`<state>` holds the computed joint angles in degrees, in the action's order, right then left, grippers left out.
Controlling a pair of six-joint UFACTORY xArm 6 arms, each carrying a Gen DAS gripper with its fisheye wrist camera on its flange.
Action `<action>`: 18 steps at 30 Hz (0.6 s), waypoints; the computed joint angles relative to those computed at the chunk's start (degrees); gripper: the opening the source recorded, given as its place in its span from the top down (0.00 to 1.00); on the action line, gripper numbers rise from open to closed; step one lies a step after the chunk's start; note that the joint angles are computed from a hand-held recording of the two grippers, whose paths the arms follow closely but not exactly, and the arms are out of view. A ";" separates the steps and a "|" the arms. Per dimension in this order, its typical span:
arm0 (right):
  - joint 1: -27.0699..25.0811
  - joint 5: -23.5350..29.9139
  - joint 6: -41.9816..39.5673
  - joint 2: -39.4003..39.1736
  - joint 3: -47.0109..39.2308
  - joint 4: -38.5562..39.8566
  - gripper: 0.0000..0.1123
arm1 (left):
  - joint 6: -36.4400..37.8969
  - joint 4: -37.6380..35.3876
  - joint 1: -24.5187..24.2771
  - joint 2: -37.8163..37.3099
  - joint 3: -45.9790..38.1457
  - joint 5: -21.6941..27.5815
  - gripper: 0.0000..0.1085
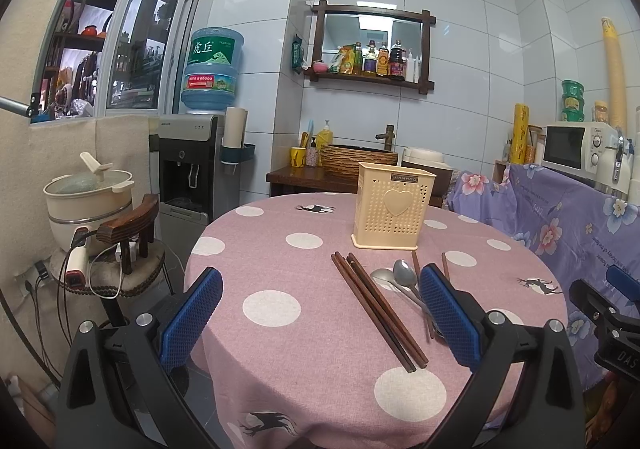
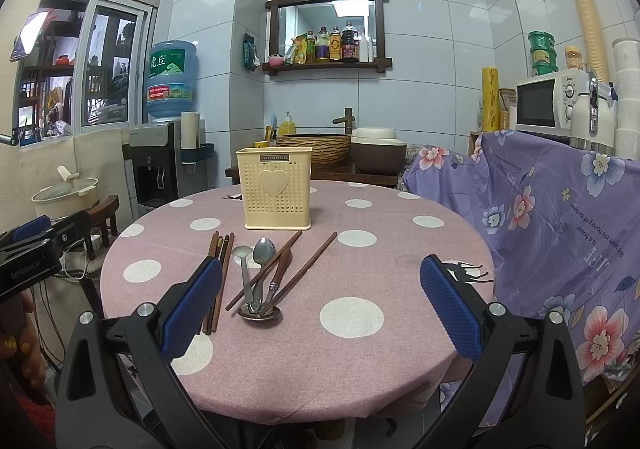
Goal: Organize utensils
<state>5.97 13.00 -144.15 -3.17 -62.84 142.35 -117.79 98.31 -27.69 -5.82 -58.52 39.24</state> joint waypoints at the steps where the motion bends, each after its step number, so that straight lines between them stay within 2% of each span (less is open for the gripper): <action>1: 0.02 -0.05 0.06 -0.03 -0.01 -0.08 0.13 | 0.00 0.00 0.00 0.00 0.00 0.00 0.10; 14: 0.02 -0.59 1.68 -0.48 -0.11 -1.73 0.13 | 0.30 -0.55 -0.43 -0.06 0.02 0.30 0.10; 18: 0.14 0.01 -0.24 0.29 0.12 0.05 0.13 | -0.32 -0.19 0.19 0.39 0.03 -0.15 0.10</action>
